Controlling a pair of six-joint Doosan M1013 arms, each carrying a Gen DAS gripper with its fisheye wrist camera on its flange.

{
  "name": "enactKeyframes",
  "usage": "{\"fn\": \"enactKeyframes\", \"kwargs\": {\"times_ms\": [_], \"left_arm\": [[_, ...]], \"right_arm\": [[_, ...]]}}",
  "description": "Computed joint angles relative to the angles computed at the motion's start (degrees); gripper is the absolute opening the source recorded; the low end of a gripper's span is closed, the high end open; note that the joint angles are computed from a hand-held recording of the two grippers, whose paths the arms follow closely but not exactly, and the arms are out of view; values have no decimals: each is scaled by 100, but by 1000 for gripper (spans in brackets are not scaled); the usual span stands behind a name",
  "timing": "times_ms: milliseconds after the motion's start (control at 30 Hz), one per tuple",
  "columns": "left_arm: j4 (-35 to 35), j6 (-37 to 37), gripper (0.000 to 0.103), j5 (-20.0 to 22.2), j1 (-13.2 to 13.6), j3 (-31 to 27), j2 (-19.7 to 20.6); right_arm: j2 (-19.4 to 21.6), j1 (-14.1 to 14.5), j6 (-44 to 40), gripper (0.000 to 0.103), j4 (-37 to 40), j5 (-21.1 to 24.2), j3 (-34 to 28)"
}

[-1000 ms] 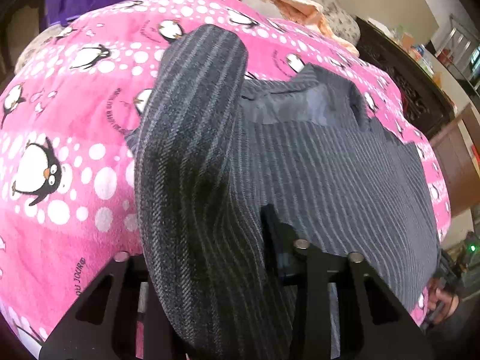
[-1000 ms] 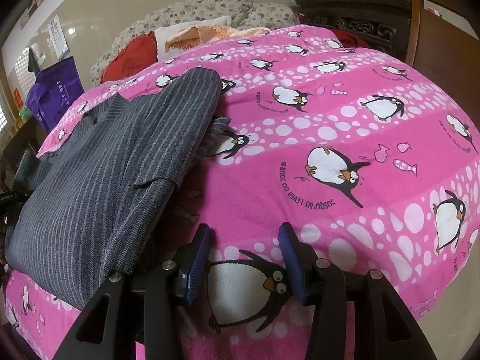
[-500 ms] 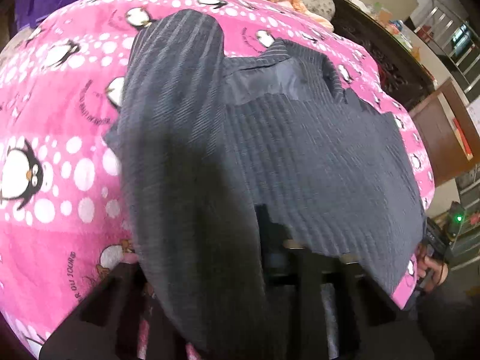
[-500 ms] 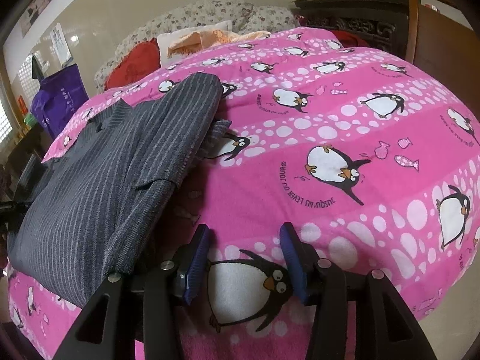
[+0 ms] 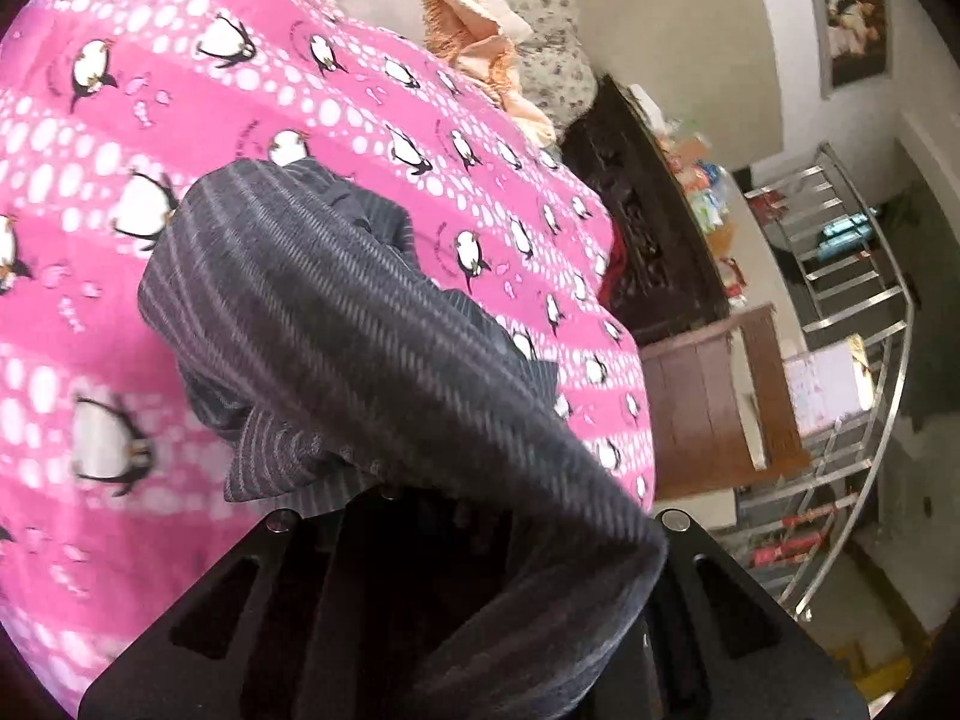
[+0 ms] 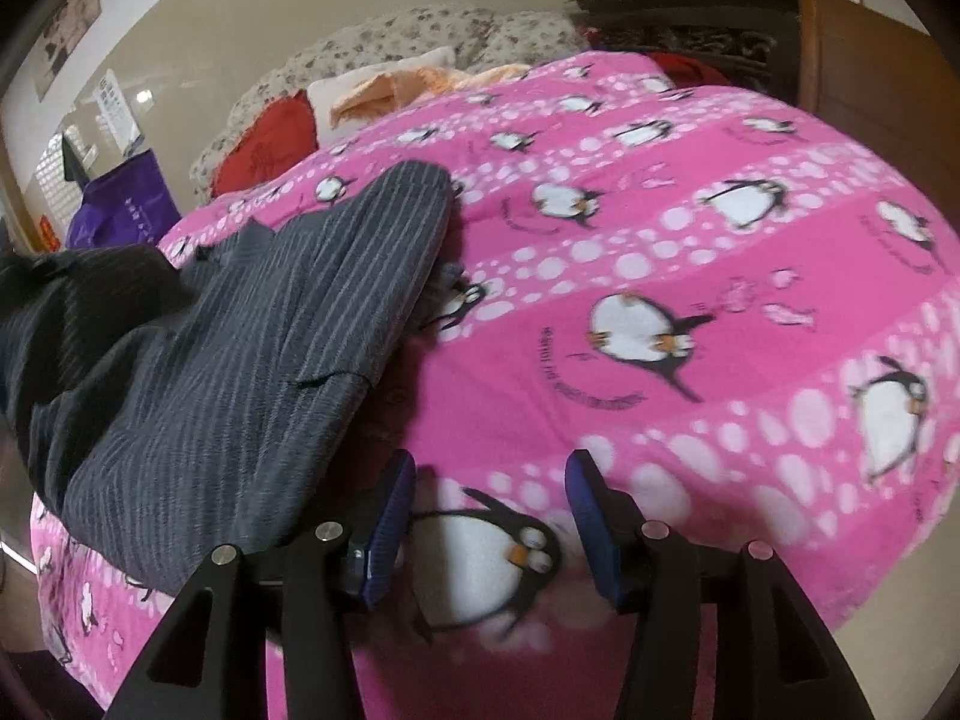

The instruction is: Fold large clothes

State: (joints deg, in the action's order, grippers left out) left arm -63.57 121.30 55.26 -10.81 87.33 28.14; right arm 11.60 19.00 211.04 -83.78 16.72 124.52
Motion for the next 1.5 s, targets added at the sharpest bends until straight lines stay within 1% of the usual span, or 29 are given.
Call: {"fn": "enactKeyframes", "kwargs": {"times_ms": [33, 100, 167, 200, 267, 333, 433, 500, 567, 633, 667, 700, 733, 767, 800, 867, 967, 1033, 1100, 1133, 1200, 1233, 1267, 1300, 1333, 1367, 1433, 1500], "left_arm": [[226, -226, 12, -256, -122, 0, -32], [619, -532, 12, -571, -308, -1, -76], [1078, -804, 12, -860, -542, 4, -102], [1228, -871, 12, -929, -597, 29, -117], [1547, -1159, 12, -1111, -795, 9, -142], [1710, -1357, 12, -1161, -952, -83, -126], [2084, -1655, 12, -1228, -1214, -247, -57], [2573, -1980, 13, -1241, -1407, -389, 101], [3177, -2328, 13, -1405, -1585, -439, 258], [3670, -2641, 16, -1579, -1706, -417, 365], [3849, -2716, 18, -1653, -1757, -391, 403], [3940, -2739, 25, -1721, -1790, -366, 415], [4055, -2768, 27, -1791, -1826, -332, 409], [4149, -2724, 37, -1837, -1865, -303, 389], [3977, -2482, 52, -1827, -1865, -291, 379], [3344, -1898, 66, -1713, -1803, -248, 347], [2728, -1464, 66, -1604, -1695, -145, 244], [2048, -1035, 66, -1478, -1549, -36, 140], [1409, -587, 66, -1372, -1407, 101, 26], [1065, -362, 66, -1284, -1319, 170, -41], [325, 196, 66, -1054, -1115, 322, -193], [-35, 526, 66, -1017, -999, 431, -298], [-157, 622, 66, -1072, -971, 469, -350], [-387, 918, 66, -1176, -866, 611, -469], [-433, 1031, 66, -1243, -825, 668, -516], [-401, 1125, 66, -1415, -782, 737, -560], [-166, 949, 66, -1590, -704, 834, -572], [-17, 710, 65, -1476, -631, 895, -477]], "right_arm": [[-42, 7, -45, 50, 43, 68, 33], [-154, 32, -259, 50, 229, 265, 124], [-251, -14, -214, 50, 161, 214, 239], [-292, -50, -204, 50, 136, 153, 300], [-328, -121, -73, 50, -51, 24, 390], [-352, -172, 254, 50, -433, -75, 478], [-387, -252, 1175, 50, -1401, -233, 579], [-376, -285, 1524, 50, -1755, -284, 597], [-371, -304, 1707, 50, -1974, -313, 601], [-393, -336, 2042, 50, -2325, -380, 632], [-410, -352, 2193, 50, -2481, -413, 653], [-431, -370, 2452, 50, -2734, -446, 683], [-450, -383, 2725, 50, -3001, -460, 713], [-466, -391, 2952, 50, -3231, -460, 738], [-473, -397, 3058, 50, -3342, -470, 750], [-471, -404, 3150, 50, -3447, -483, 755], [-501, -392, 3032, 50, -3301, -455, 760], [-555, -346, 2639, 50, -2880, -366, 768], [-647, -272, 2061, 50, -2292, -237, 784], [-679, -257, 1910, 50, -2146, -198, 791], [-773, -161, 1374, 50, -1608, -39, 806], [-800, -129, 1235, 50, -1470, 13, 812], [-834, -92, 1080, 50, -1313, 86, 819], [-866, -44, 929, 50, -1145, 171, 817], [-895, -23, 850, 50, -1060, 217, 819], [-923, 15, 781, 50, -972, 286, 813], [-960, 45, 696, 50, -869, 359, 799], [-987, 76, 482, 50, -703, 418, 757]]}}
